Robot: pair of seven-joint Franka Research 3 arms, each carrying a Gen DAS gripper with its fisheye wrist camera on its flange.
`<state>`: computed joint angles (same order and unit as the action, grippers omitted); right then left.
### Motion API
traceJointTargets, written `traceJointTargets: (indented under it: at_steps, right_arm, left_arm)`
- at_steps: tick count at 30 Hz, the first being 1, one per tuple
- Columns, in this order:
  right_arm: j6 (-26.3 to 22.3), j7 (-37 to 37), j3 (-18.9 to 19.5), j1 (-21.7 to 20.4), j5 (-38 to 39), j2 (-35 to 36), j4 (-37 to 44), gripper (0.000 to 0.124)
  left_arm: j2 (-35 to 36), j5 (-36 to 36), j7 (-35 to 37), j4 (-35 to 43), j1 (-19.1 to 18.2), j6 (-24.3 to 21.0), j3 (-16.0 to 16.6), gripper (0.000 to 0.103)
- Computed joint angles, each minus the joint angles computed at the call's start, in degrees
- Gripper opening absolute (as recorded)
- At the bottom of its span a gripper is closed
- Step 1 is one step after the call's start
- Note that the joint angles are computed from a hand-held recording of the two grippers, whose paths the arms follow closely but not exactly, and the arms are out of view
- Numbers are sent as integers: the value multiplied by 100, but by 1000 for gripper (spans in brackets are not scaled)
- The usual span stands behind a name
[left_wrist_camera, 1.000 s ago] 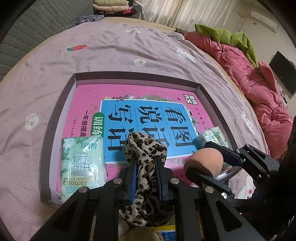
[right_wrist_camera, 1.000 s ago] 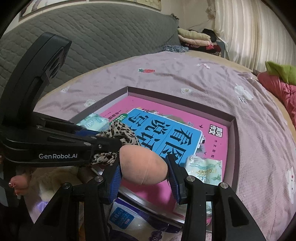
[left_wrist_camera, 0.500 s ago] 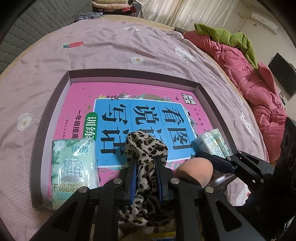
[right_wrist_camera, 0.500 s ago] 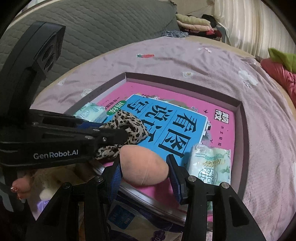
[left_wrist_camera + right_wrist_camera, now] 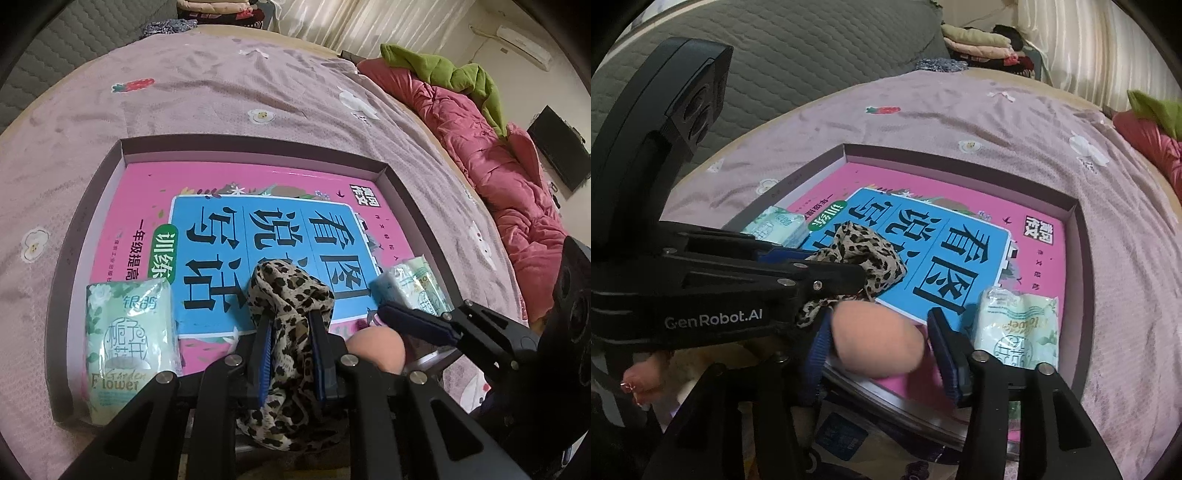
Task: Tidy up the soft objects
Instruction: 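Lower the scrunchie with the left tool while the right tool lowers the sponge into the box, then open both tools to release the leopard scrunchie and peach sponge in the box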
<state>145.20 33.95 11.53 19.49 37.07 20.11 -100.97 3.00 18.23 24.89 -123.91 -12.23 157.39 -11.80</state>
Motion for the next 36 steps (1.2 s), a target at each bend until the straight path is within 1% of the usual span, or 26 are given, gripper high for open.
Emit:
traceJointTargets:
  at_steps: [1, 4, 9, 11, 14, 18, 22, 32, 36]
  right_arm:
    - [65, -65, 15, -6, 31, -23, -39, 61]
    - [203, -237, 48, -18, 110, -94, -131, 66]
    - [386, -663, 111, -86, 391, -236, -274, 67]
    - [435, -788, 91, -80, 413, -284, -322, 67]
    - [428, -1035, 89, -160, 626, -348, -352, 67]
    - [450, -1108, 45, -230, 902, -360, -310, 67]
    - [546, -928, -10, -241, 1037, -309, -240, 67]
    - [600, -1037, 34, -250, 1221, -342, -275, 68]
    - [680, -964, 17, -230, 1198, -315, -268, 68]
  left_arm:
    - [-12, -110, 77, -21, 11, 21, -7, 19]
    - [-26, -132, 58, -18, 11, -59, -1, 22]
    - [-37, -105, 82, 29, -9, -250, -17, 28]
    - [-43, -91, 85, 43, -15, -303, -18, 33]
    - [-48, -59, 76, 67, -24, -383, -22, 34]
    - [-91, -58, 74, 51, -22, -398, -19, 36]
    - [-164, -84, 99, 2, -16, -342, -26, 43]
    - [-241, 14, 24, -1, -15, -459, -38, 44]
    - [-336, 259, -185, -16, -19, -619, -49, 44]
